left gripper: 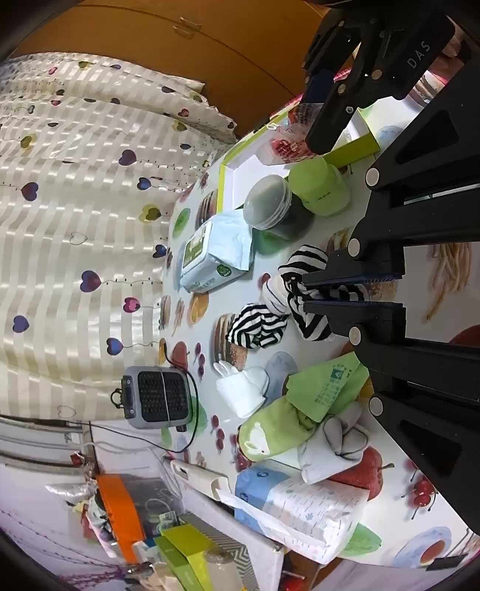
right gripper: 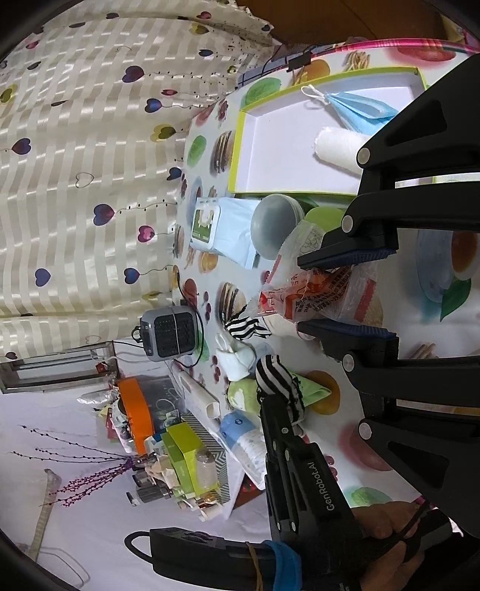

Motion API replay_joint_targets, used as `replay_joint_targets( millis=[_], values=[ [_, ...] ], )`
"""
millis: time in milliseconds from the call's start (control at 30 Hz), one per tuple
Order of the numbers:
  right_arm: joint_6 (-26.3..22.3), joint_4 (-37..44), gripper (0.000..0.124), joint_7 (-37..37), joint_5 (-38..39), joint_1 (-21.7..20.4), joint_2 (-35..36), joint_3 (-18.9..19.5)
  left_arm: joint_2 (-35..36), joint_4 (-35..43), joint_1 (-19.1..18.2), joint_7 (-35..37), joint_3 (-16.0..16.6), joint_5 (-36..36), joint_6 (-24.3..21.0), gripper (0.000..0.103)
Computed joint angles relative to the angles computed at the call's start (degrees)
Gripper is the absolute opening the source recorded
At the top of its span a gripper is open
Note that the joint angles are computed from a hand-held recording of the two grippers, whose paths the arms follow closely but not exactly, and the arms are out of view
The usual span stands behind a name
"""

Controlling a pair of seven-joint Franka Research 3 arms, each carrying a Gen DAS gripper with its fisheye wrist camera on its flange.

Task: Organize soft objects
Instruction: 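Lift the striped sock with the left gripper while the right gripper grasps the snack bag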

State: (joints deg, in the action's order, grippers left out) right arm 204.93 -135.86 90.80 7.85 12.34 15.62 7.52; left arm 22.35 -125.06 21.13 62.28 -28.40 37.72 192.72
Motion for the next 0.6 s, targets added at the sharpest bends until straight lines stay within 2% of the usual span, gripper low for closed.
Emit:
replay_joint_targets(
  millis=[167,333,433,600],
  values=[
    [1.25,-1.60,0.028,1.03,0.33,-0.37,-1.02,-0.20,0.00,0.06,1.98,-0.65,-2.49,0.80,-0.49,0.007],
    [1.61,-2.86,0.028,1.82,0.19,-0.64,-2.16,-0.66,-0.72,0.01,1.36,-0.78,-2.81,0.38,-0.87,0.007],
    [2.29,-3.70,0.028,2.10,0.27,-0.72,-2.84,-1.06,-1.71,-0.69,-0.72,-0.90,-0.99,-0.29,0.11,0.007],
    [2.56,-4.52,0.028,4.14,-2.00,-2.00,-3.47,-0.92,-2.41,-1.01,-0.43,-1.64,-1.78,0.51,-0.52,0.007]
  ],
)
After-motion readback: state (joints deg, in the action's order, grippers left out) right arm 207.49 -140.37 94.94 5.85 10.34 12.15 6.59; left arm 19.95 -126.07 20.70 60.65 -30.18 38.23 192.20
